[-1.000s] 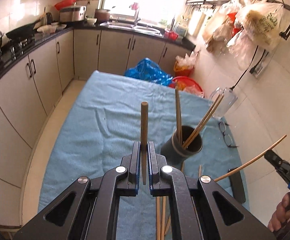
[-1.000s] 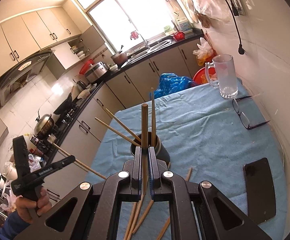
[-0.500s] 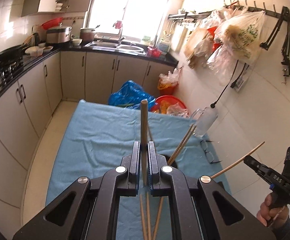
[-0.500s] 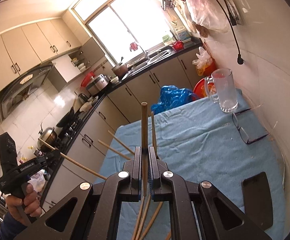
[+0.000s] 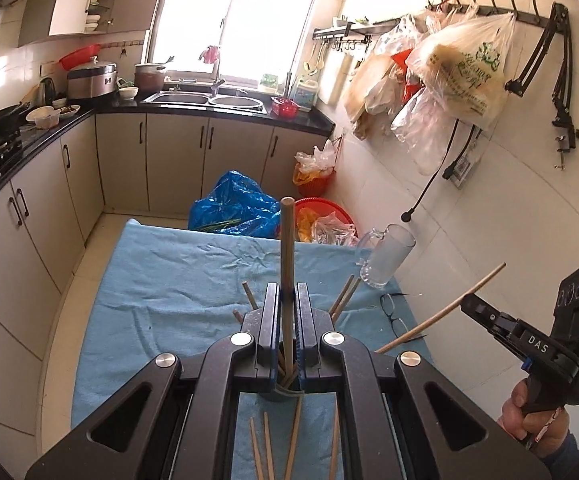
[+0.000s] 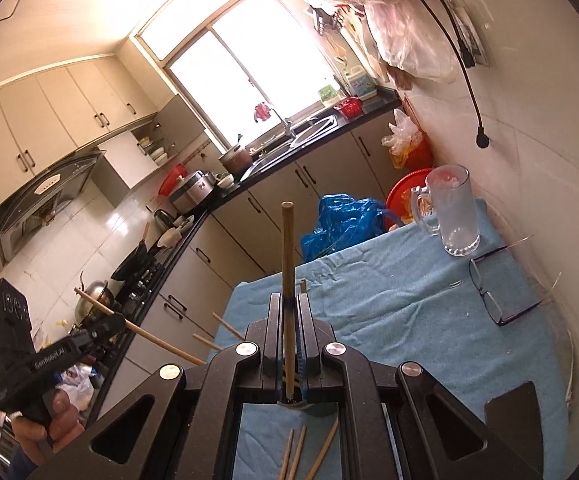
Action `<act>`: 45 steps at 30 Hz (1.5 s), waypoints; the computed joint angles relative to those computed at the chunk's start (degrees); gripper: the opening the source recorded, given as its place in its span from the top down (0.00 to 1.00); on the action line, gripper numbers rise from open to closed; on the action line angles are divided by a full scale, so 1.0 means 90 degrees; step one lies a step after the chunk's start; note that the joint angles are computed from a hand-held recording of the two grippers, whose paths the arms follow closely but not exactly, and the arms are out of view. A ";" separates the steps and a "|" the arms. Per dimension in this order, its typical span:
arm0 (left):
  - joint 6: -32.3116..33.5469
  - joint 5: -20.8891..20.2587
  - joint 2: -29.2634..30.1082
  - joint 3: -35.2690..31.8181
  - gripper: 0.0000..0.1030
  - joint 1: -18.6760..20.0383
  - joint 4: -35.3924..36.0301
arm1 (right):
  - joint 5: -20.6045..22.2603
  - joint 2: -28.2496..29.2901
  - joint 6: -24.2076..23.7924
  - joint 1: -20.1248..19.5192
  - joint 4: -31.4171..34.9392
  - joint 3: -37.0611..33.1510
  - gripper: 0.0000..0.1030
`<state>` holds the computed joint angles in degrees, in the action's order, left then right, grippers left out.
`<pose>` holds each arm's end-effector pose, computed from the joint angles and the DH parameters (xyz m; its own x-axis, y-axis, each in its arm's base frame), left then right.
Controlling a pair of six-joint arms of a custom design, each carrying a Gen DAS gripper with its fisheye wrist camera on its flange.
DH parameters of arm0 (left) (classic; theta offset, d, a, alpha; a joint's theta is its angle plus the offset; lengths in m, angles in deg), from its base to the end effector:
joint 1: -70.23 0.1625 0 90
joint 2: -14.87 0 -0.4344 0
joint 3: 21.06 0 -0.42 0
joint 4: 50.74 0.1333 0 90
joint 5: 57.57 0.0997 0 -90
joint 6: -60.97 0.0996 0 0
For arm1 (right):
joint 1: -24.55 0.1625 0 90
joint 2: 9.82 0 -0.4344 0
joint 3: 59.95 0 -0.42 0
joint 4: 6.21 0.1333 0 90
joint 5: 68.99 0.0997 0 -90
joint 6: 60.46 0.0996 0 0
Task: Organize utensils
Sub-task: 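Lower the left gripper's chopstick into the black cup and open while the right gripper releases its own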
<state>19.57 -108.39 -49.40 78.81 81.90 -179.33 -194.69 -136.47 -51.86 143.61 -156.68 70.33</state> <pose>-0.5809 -0.3203 0.2374 -0.7886 0.4309 -0.4387 0.6086 0.6491 -0.4563 0.2027 -0.2101 0.5236 -0.9762 0.1037 0.1904 -0.1211 0.4679 -0.8755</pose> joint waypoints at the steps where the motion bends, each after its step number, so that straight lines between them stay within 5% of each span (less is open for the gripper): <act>1: -0.0001 -0.0027 0.0055 -0.0027 0.94 0.0039 0.0013 | 0.0038 0.0056 -0.0045 -0.0068 -0.0053 -0.0006 0.95; 25: -0.0078 -0.0640 0.0642 0.0041 0.94 0.0735 0.0031 | 0.1474 0.0652 -0.0209 -0.2096 0.0323 0.0207 0.92; 33: -0.0033 -0.0545 0.0568 0.0051 0.91 0.0715 -0.0144 | 0.1165 0.0651 -0.0372 -0.1823 0.0267 0.0138 0.86; 38: -0.0008 -0.0192 0.0358 0.0143 0.70 0.0517 -0.0312 | 0.0867 0.0417 -0.0274 -0.1536 0.0342 0.0154 0.80; 41: -0.0062 0.0044 0.0192 0.0272 0.64 0.0370 -0.0371 | 0.0509 0.0243 -0.0173 -0.1262 0.0295 0.0207 0.57; 45: -0.0309 0.0401 -0.0103 0.0602 0.57 0.0120 -0.0243 | -0.0405 0.0101 -0.0063 -0.0684 0.0246 0.0342 0.45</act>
<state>16.79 -104.79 -50.32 84.23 82.98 -181.52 -198.34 -135.57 -52.43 137.45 -154.47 73.41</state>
